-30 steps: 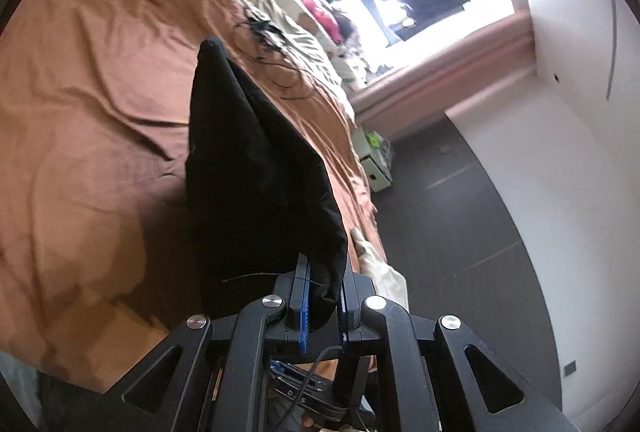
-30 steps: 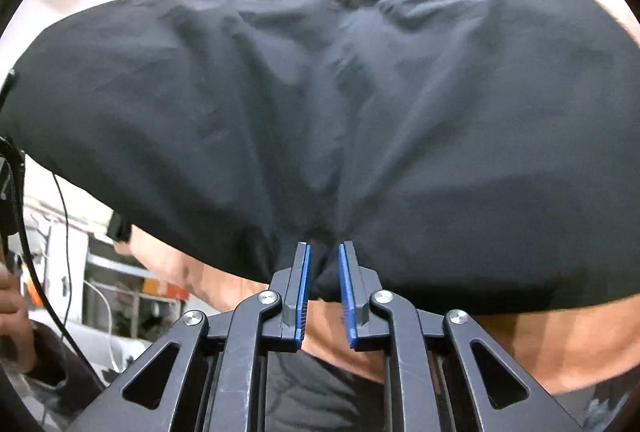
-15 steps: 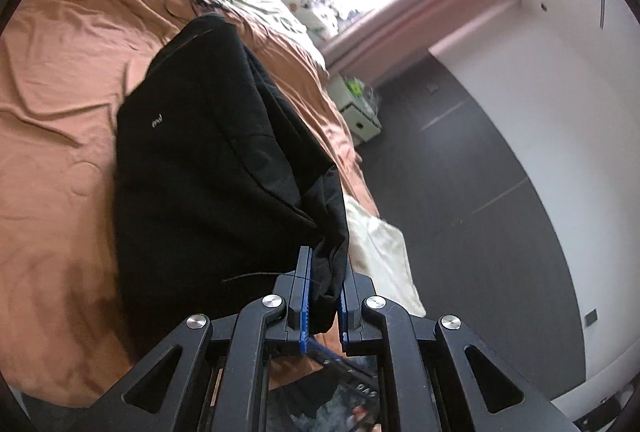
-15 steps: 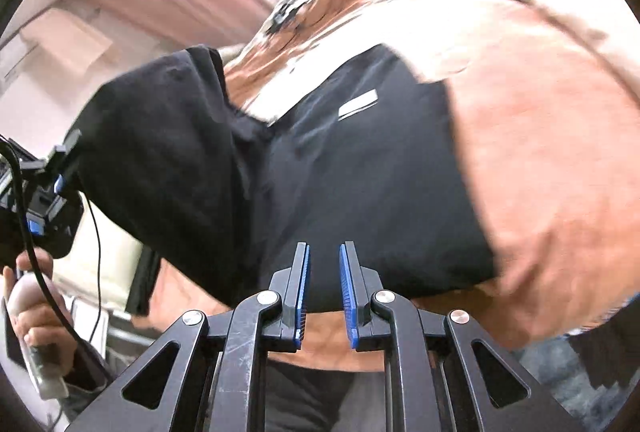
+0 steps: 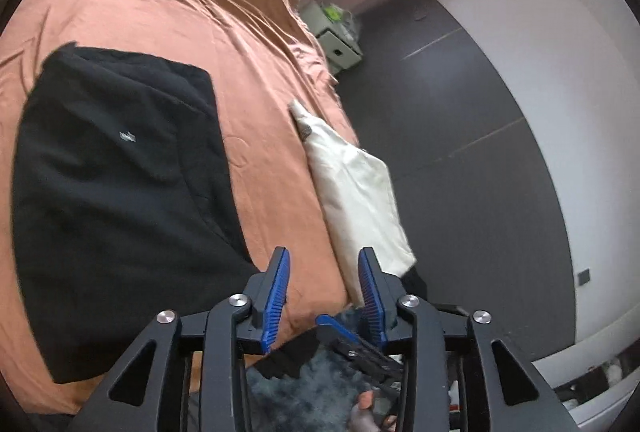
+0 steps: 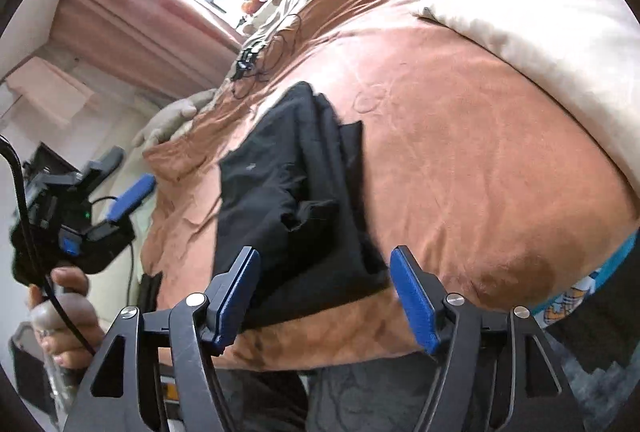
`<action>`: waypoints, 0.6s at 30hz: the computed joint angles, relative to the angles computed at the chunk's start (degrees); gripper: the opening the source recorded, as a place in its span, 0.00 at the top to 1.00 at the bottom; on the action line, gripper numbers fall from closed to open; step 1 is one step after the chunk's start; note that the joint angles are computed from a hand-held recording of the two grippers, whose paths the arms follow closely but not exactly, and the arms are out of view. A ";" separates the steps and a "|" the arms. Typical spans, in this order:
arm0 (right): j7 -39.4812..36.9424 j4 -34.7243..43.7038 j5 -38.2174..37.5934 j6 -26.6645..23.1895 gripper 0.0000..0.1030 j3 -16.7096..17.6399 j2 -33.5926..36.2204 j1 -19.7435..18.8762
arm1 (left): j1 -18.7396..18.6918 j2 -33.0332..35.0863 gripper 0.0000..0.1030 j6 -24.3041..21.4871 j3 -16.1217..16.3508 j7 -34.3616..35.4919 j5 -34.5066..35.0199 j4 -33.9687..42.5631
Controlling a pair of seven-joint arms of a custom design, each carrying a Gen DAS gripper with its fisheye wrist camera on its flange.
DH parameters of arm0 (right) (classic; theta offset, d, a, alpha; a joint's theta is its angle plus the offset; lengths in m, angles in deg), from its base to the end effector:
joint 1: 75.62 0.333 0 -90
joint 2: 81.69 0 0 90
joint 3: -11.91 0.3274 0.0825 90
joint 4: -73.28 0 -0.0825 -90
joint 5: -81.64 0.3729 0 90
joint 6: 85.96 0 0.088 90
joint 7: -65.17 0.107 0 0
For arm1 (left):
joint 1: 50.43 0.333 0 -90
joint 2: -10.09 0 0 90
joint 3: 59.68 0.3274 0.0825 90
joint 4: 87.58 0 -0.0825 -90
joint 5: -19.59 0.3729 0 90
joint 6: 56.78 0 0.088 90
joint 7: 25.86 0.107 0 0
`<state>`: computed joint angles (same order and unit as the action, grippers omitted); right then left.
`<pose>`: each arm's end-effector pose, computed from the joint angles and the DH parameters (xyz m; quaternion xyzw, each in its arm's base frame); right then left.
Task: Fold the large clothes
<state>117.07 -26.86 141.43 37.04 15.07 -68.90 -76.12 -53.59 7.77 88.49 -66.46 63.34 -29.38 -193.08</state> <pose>0.6397 0.0630 0.4945 -0.6847 0.5719 0.1374 0.4303 0.5797 -0.0943 0.6344 0.7283 -0.4965 0.4693 0.0536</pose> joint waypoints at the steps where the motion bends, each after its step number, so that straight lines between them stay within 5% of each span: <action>1: -0.04 0.50 0.57 -0.89 0.33 0.16 0.42 -0.13 | 0.19 -0.54 0.62 0.65 0.03 -1.43 1.91 -0.80; 4: -0.16 2.04 1.66 -2.57 0.24 0.82 1.93 -0.11 | 1.01 -3.05 0.62 1.62 0.75 -4.46 4.88 -4.41; 11: 3.10 6.58 2.97 -3.37 0.24 2.77 6.92 0.55 | 4.32 -11.05 0.59 3.22 2.63 -14.00 14.21 -15.27; 15: 5.91 9.46 2.48 -2.74 0.24 3.90 9.71 0.75 | 6.25 -14.50 0.40 4.23 2.58 -18.72 19.26 -21.09; 16: 6.83 10.36 1.77 -2.82 0.28 4.14 10.48 0.86 | 6.52 -15.25 0.38 4.30 2.79 -19.33 20.02 -22.39; 18: 7.90 11.82 0.80 -3.45 0.52 4.81 11.75 0.72 | 6.37 -15.60 0.37 4.15 3.61 -19.40 19.81 -23.91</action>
